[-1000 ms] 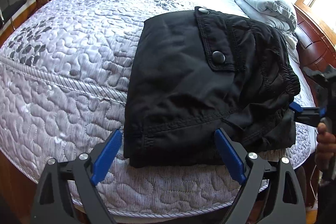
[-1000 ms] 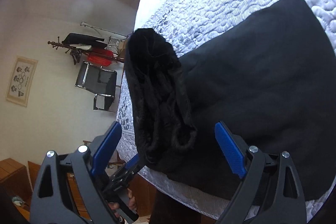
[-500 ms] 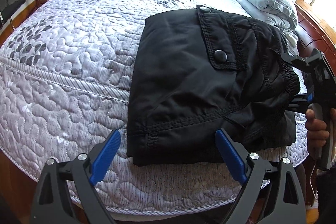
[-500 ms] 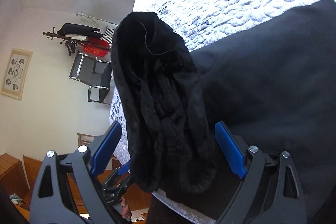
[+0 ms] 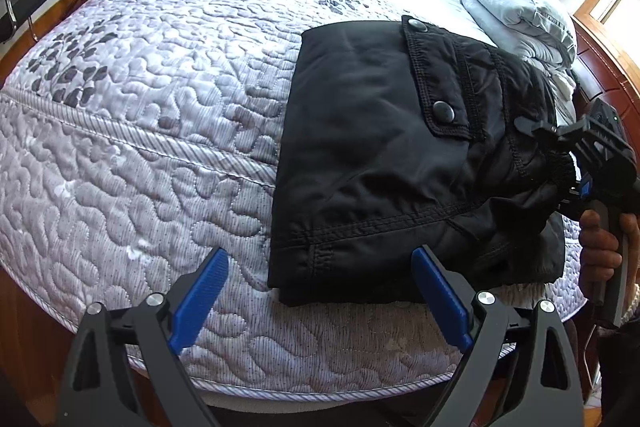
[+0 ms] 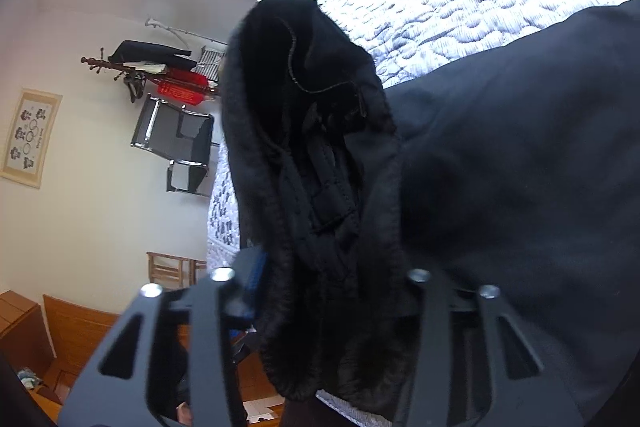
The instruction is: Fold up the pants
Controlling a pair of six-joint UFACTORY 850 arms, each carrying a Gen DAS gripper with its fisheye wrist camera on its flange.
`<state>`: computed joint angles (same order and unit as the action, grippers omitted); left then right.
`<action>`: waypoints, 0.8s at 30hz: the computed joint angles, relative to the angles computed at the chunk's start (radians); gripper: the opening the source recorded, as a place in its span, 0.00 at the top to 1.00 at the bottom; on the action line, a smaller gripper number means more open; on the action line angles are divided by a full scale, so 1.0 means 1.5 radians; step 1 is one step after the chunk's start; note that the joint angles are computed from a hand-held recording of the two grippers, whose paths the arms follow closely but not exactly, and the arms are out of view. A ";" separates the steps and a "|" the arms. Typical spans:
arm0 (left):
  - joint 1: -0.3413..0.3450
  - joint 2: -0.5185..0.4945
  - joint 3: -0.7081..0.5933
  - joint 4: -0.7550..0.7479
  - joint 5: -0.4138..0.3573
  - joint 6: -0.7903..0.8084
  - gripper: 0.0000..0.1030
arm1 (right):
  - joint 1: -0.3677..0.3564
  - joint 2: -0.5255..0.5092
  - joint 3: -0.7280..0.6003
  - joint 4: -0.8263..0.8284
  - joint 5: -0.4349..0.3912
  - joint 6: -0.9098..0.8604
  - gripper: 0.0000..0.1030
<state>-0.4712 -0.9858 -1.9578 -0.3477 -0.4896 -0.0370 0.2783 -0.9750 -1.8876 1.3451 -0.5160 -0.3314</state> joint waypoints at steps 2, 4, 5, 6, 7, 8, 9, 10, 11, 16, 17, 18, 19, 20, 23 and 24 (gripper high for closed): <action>0.001 0.000 0.000 0.000 -0.002 -0.002 0.09 | 0.001 -0.002 -0.009 -0.007 -0.002 -0.001 0.73; 0.003 0.001 0.001 -0.005 -0.002 -0.002 0.09 | 0.000 0.004 0.000 0.004 0.000 -0.019 0.76; 0.004 0.000 0.002 -0.010 -0.002 -0.003 0.08 | 0.000 0.007 0.005 0.023 0.000 -0.034 0.77; 0.005 0.000 0.001 -0.013 -0.002 -0.004 0.08 | 0.000 0.010 0.010 0.037 0.000 -0.044 0.78; 0.006 -0.001 0.001 -0.019 -0.004 -0.002 0.08 | 0.000 0.015 0.018 0.052 0.000 -0.055 0.79; 0.007 -0.002 0.001 -0.028 -0.007 0.001 0.08 | 0.000 0.018 0.024 0.068 -0.001 -0.064 0.79; 0.009 -0.002 0.002 -0.034 -0.008 0.003 0.08 | 0.000 0.021 0.030 0.087 -0.003 -0.077 0.79; 0.009 -0.002 0.002 -0.037 -0.008 0.004 0.08 | 0.000 0.024 0.034 0.104 -0.004 -0.087 0.79; 0.010 -0.001 0.003 -0.039 -0.008 0.004 0.08 | 0.001 0.027 0.037 0.113 -0.005 -0.092 0.79; 0.009 0.002 0.005 -0.027 -0.008 -0.009 0.08 | -0.002 0.037 0.054 0.151 -0.015 -0.116 0.79; 0.009 0.003 0.006 -0.025 -0.008 -0.011 0.08 | -0.003 0.037 0.053 0.158 -0.020 -0.114 0.79; 0.009 0.005 0.009 -0.023 -0.007 -0.013 0.08 | -0.003 0.038 0.053 0.162 -0.023 -0.113 0.79; 0.009 0.009 0.012 -0.020 -0.005 -0.016 0.08 | -0.005 0.043 0.062 0.168 -0.028 -0.119 0.79; 0.009 0.012 0.016 -0.019 -0.003 -0.017 0.08 | -0.005 0.044 0.058 0.161 -0.031 -0.113 0.79; 0.010 0.021 0.028 -0.017 0.005 -0.021 0.08 | -0.004 0.050 0.047 0.131 -0.034 -0.101 0.79; 0.012 0.023 0.031 -0.020 0.007 -0.019 0.08 | -0.003 0.050 0.039 0.116 -0.033 -0.091 0.79</action>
<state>-0.4535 -0.9511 -1.9117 -0.3778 -0.4795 -0.0650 0.2736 -0.8993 -1.8285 1.5195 -0.5655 -0.4681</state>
